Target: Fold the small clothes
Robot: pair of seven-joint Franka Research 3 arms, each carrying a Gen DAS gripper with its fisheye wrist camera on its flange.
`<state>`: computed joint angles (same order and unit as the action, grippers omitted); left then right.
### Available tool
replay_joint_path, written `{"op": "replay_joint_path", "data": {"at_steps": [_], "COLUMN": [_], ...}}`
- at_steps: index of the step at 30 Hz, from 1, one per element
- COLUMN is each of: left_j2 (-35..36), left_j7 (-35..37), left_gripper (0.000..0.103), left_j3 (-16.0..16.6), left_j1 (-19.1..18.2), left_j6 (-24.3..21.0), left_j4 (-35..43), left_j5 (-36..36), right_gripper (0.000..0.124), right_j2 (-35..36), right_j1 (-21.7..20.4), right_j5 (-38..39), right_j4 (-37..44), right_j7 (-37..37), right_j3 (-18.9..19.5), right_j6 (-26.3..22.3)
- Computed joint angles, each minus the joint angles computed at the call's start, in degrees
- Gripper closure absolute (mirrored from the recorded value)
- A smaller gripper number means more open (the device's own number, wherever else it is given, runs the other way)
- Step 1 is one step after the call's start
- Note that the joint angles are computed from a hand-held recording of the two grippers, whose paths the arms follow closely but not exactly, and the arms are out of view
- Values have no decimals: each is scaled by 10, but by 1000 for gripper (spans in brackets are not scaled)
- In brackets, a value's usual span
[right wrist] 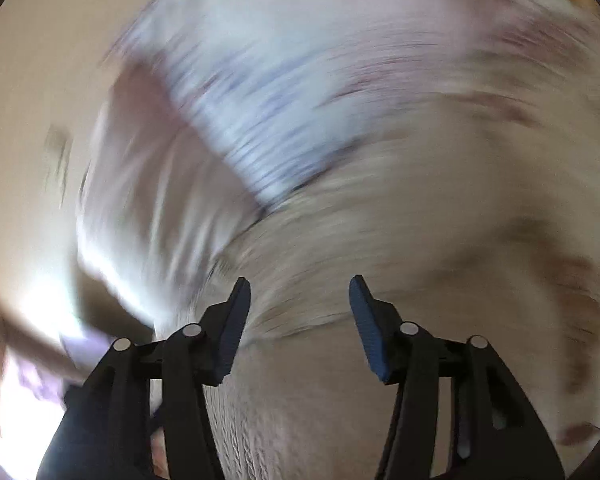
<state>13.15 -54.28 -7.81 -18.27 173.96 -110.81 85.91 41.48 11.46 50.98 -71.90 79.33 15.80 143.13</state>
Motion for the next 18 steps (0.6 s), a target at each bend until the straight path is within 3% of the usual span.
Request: {"op": "replay_joint_path", "data": {"at_steps": [2, 4, 9, 15, 18], "left_j2": [31, 63, 117, 135, 139], "left_j7": [26, 102, 191, 206, 202], "left_gripper": [37, 39, 51, 67, 86], "left_j3": [-1, -9, -25, 12, 43], "left_j1": [7, 14, 24, -2, -20], "left_j6": [15, 13, 6, -24, -17], "left_j4": [25, 46, 84, 97, 95], "left_j5": [-39, -128, -261, -336, -356], "right_gripper": [75, 76, 81, 93, 105], "right_j2": [-5, -4, 21, 45, 46], "right_j1": [-10, -22, -10, -4, -4], "right_j5": [9, 17, -17, -49, -65], "right_j4": [-23, -31, -2, 16, 14], "right_j7": [47, 59, 108, 141, 145], "right_j3": [-14, -13, -30, -29, -30], "right_j6": [11, 10, 26, 59, 68]}}
